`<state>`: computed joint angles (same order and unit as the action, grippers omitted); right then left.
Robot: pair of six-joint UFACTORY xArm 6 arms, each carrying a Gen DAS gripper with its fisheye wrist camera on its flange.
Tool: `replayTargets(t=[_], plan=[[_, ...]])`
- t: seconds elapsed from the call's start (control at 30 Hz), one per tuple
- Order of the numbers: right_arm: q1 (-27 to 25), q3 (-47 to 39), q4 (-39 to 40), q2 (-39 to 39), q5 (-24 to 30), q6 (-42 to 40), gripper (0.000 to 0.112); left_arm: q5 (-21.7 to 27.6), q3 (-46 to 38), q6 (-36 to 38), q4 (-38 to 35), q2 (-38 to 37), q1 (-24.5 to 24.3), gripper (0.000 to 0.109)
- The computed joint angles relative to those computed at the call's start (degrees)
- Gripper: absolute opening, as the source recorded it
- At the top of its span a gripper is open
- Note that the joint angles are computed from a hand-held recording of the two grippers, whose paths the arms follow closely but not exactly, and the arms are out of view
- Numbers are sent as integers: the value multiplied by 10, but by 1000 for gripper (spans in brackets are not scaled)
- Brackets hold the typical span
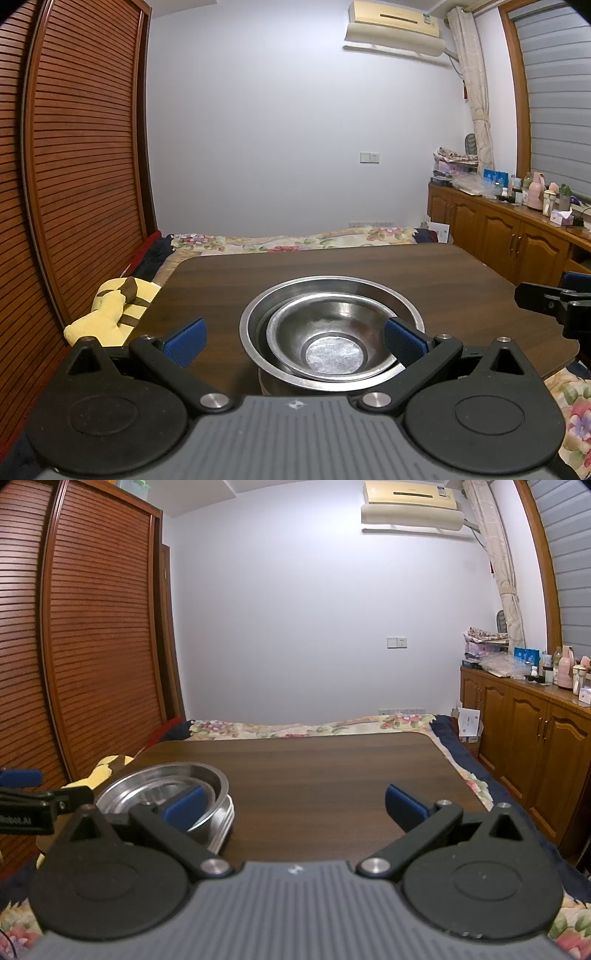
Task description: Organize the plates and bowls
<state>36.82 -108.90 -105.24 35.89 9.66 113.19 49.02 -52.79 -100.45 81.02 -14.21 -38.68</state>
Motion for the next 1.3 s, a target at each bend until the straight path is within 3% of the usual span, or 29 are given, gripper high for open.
replayTargets(t=[1.3], plan=[[-4,1,9,-1,-7,-9,103,-4,9,-10,5,0,4,103]])
